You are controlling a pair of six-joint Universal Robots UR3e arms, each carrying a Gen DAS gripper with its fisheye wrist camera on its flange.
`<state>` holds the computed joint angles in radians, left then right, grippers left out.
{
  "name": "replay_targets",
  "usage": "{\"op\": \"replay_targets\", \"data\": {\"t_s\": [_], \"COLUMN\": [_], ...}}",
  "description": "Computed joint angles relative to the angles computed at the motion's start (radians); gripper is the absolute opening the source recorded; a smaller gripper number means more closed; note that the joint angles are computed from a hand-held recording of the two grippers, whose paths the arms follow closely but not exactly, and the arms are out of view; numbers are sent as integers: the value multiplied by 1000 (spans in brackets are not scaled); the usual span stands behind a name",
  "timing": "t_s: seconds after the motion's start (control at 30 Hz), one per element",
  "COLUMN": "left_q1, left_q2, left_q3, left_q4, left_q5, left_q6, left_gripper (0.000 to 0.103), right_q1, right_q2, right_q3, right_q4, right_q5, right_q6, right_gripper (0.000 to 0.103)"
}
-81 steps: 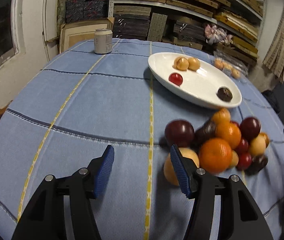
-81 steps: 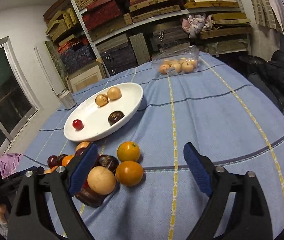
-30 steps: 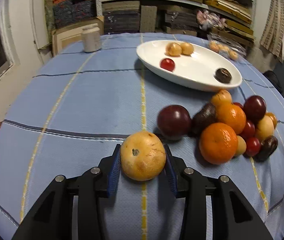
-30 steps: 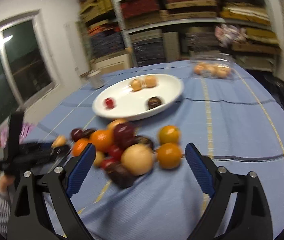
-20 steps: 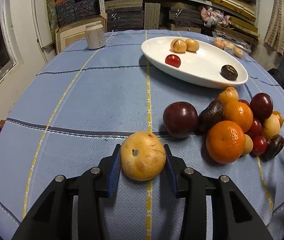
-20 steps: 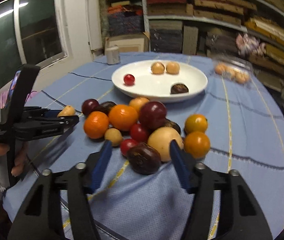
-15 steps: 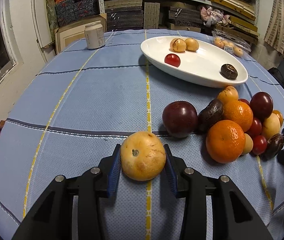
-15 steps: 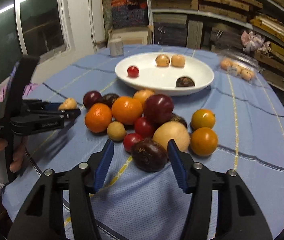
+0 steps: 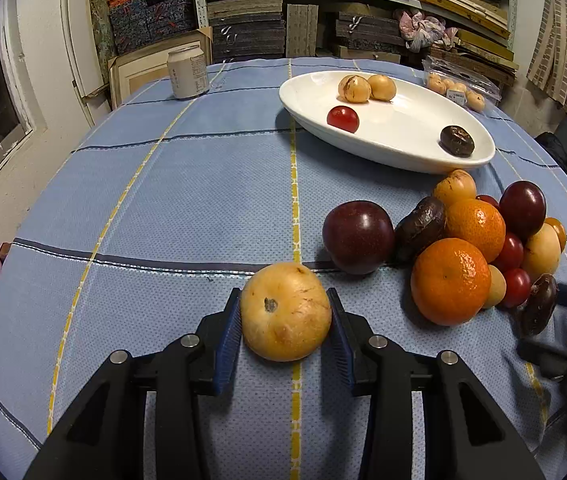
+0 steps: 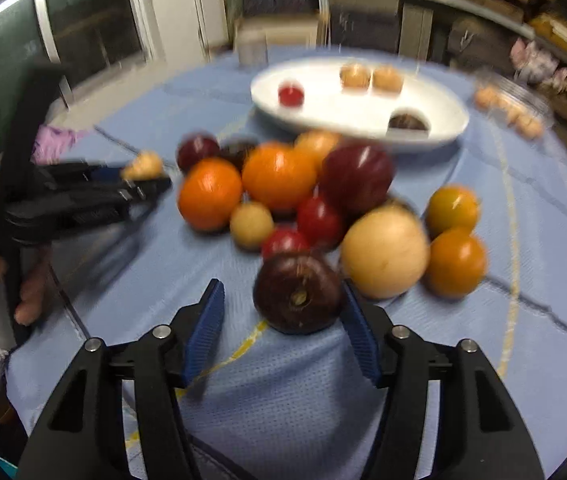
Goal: Organize fruits
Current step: 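Grasp the pale round fruit with the left tool while the right tool grasps a dark plum, then carry both fruits onto the white plate and open both tools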
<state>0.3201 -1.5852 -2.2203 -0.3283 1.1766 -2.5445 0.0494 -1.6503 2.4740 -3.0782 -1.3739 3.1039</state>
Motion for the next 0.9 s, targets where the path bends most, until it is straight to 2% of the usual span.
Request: {"op": "replay_targets", "data": {"t_s": [0.33,0.4,0.43,0.53,0.6,0.67,0.83,0.9], "left_q1": [-2,-1,-1,1,7,21,90,104], "left_q2": [1,2,2,3,7,20,119,145], "left_q3": [-4,-7,-8,-8,-6,-10,-106,-94], "left_q4": [3,3,4,0,-13,-33,38,6], "left_q5": [2,0,0,-4,-16,-44,-149,-178], "left_q6": [3,6,7,6,11,25,41,27], "left_gripper": [42,42,42,42,42,41,41,41], "right_q1": [-11,-12,-17,-85,-81,-89,-171,-208], "right_q2": [3,4,4,-30,-29,-43,-170,-241], "right_q3": [15,11,13,56,55,67,157,177], "right_q4": [-36,-34,-36,-44,-47,-56,-79,-38], "right_q5": [4,2,2,81,76,89,176,219], "right_q6": [19,26,34,35,37,38,52,44], "right_gripper": [57,53,44,43,42,42,42,42]}}
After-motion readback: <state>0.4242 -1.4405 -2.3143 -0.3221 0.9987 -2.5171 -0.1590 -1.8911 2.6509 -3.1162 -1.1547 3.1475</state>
